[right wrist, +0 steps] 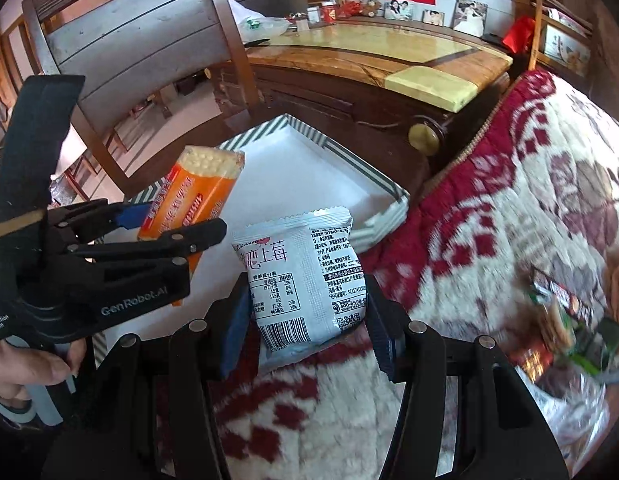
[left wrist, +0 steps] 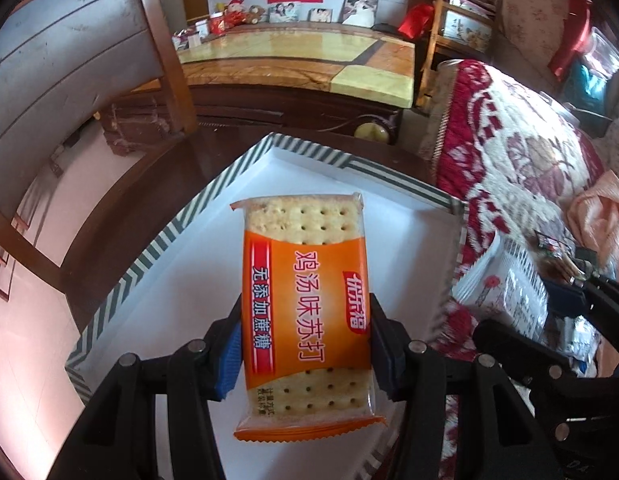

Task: Organize snacks
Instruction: 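Carry both packets to the white tray and open both grippers to drop them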

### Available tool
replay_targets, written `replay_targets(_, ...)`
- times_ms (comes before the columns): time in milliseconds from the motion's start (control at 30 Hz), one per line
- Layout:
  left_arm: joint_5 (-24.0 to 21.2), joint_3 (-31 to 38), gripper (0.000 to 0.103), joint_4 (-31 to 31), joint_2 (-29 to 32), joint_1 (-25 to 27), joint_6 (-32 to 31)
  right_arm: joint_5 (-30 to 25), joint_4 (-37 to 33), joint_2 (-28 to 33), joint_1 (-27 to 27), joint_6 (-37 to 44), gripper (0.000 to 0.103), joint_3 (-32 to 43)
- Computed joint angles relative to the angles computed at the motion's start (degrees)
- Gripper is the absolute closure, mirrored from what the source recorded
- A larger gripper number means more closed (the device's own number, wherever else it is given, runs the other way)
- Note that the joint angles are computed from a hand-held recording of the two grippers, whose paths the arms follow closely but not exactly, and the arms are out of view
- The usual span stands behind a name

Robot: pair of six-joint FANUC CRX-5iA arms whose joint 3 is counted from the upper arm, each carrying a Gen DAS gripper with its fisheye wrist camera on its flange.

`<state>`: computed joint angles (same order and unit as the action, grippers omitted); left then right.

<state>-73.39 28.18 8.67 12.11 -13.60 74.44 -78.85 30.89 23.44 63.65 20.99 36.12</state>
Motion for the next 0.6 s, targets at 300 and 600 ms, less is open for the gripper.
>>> replay_targets(300, -3.5, 5.8, 0.047, -1.7, 5.5, 1.1, 5.0, -2.0, -3.4, 7.6, -4.3, 7.3, 0.050, 11.5)
replay_targets(600, -3.3, 6.5, 0.047, -3.6, 7.2, 1.3, 6.4, -4.9, -7.6, 14.2, -7.4, 11.6, 0.050, 21.2)
